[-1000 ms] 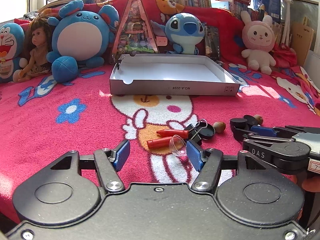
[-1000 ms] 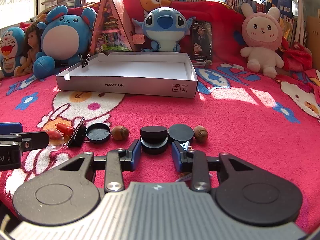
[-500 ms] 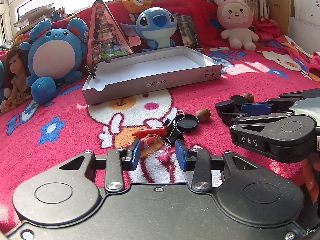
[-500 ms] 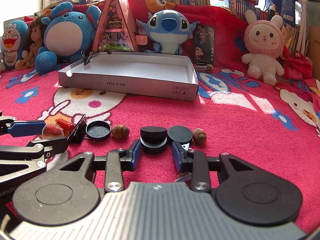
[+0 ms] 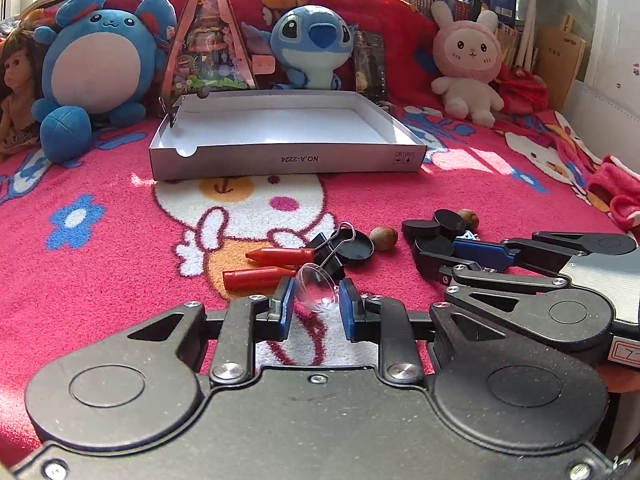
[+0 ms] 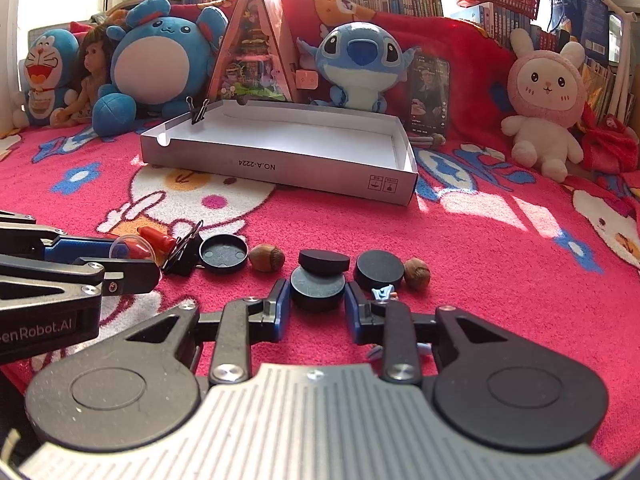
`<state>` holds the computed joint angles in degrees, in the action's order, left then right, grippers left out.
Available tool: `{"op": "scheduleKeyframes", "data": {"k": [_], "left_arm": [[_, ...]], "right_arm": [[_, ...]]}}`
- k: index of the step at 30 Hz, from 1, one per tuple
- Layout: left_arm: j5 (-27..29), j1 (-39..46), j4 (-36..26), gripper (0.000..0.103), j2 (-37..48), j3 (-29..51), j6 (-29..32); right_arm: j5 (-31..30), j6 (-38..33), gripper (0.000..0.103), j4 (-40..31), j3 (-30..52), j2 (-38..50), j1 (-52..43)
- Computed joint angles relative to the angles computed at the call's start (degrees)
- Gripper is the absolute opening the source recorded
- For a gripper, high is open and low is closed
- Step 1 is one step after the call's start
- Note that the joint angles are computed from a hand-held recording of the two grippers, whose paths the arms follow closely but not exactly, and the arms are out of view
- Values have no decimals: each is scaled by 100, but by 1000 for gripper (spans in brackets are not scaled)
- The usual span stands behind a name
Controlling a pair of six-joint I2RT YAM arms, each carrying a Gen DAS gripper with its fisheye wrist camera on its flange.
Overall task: Organize rigid objects
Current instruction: 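Grasp the clear plastic cup with the left tool while the right tool grasps a black disc, then carry cup and disc into the white tray and open both tools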
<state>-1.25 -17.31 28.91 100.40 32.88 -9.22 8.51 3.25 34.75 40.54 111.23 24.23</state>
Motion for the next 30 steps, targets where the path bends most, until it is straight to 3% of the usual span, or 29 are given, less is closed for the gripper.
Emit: {"op": "scheduleKeyframes", "data": {"k": [3, 6, 7, 13, 21, 22, 24, 30], "left_arm": [[-111, 19, 24, 24, 46, -47, 16], [-610, -150, 274, 40, 99, -168, 213], [-798, -236, 429, 44, 101, -241, 314], [-1576, -620, 953, 49, 334, -336, 933], [-1125, -374, 642, 47, 329, -180, 503], [-1047, -336, 558, 41, 317, -146, 427], [-860, -236, 326, 24, 286, -42, 254], [-398, -29, -70, 24, -199, 14, 105]], "right_arm": [[-153, 20, 37, -95, -98, -132, -16], [-59, -68, 40, 95, -192, -113, 20], [-6, -108, 52, 182, -212, -85, 37], [173, -200, 54, 295, -127, 67, 109], [192, -169, 54, 357, -34, 225, 110], [184, -170, 54, 341, -30, 224, 109], [99, -125, 40, 277, -19, 200, 93], [-52, -2, 38, -52, -17, -124, 19]]}}
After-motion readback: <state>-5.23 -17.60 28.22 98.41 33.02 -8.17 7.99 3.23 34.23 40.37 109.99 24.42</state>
